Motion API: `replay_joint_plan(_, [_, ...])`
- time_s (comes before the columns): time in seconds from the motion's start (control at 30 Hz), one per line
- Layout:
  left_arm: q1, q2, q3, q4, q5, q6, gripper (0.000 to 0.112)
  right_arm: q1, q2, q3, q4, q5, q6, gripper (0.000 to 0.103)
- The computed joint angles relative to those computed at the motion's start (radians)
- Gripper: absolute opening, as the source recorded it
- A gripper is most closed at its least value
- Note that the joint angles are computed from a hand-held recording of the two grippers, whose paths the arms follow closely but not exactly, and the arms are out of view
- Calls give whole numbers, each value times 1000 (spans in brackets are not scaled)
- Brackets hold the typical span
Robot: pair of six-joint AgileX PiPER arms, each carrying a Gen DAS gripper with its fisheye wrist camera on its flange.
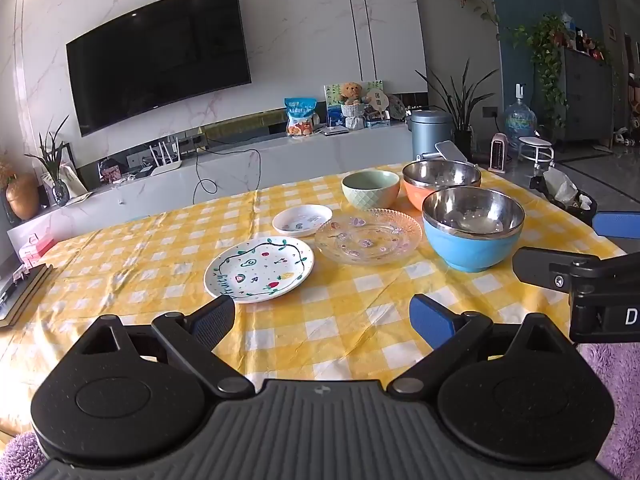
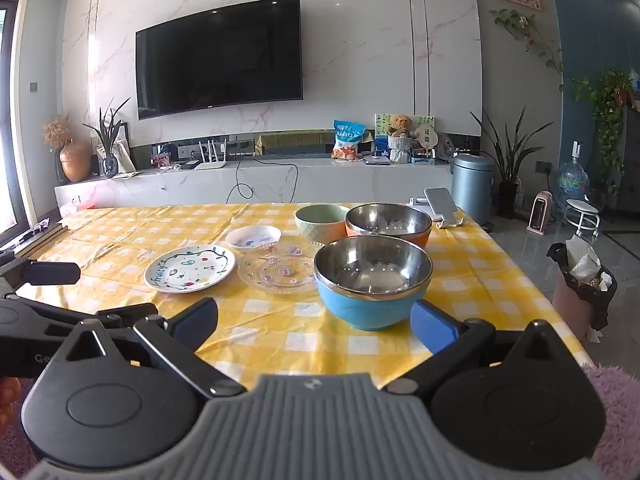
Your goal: Organize plates and bowls
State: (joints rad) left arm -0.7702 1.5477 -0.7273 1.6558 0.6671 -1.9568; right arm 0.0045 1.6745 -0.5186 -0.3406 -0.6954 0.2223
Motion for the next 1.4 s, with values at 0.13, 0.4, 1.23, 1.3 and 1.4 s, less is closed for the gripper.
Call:
replay_joint_plan(0.13, [-1, 1, -1, -2, 1, 2, 103, -3, 0, -1, -8, 3, 8, 101])
replay_joint_plan(0.4, [5, -5, 6, 6, -6, -4, 103, -3, 0, -1, -10, 3, 13, 101])
replay_joint_plan(1.23, [-24, 27, -17, -14, 18, -3, 103, 0, -5, 0, -6, 5, 10, 101])
replay_joint_plan(1.3, [-25, 27, -18, -15, 18, -1, 103, 0, -4, 0, -6, 5, 11, 100])
replay_joint_plan(1.4, [-24, 27, -19, -16, 17, 1, 103, 0, -4, 0, -7, 5, 12, 100])
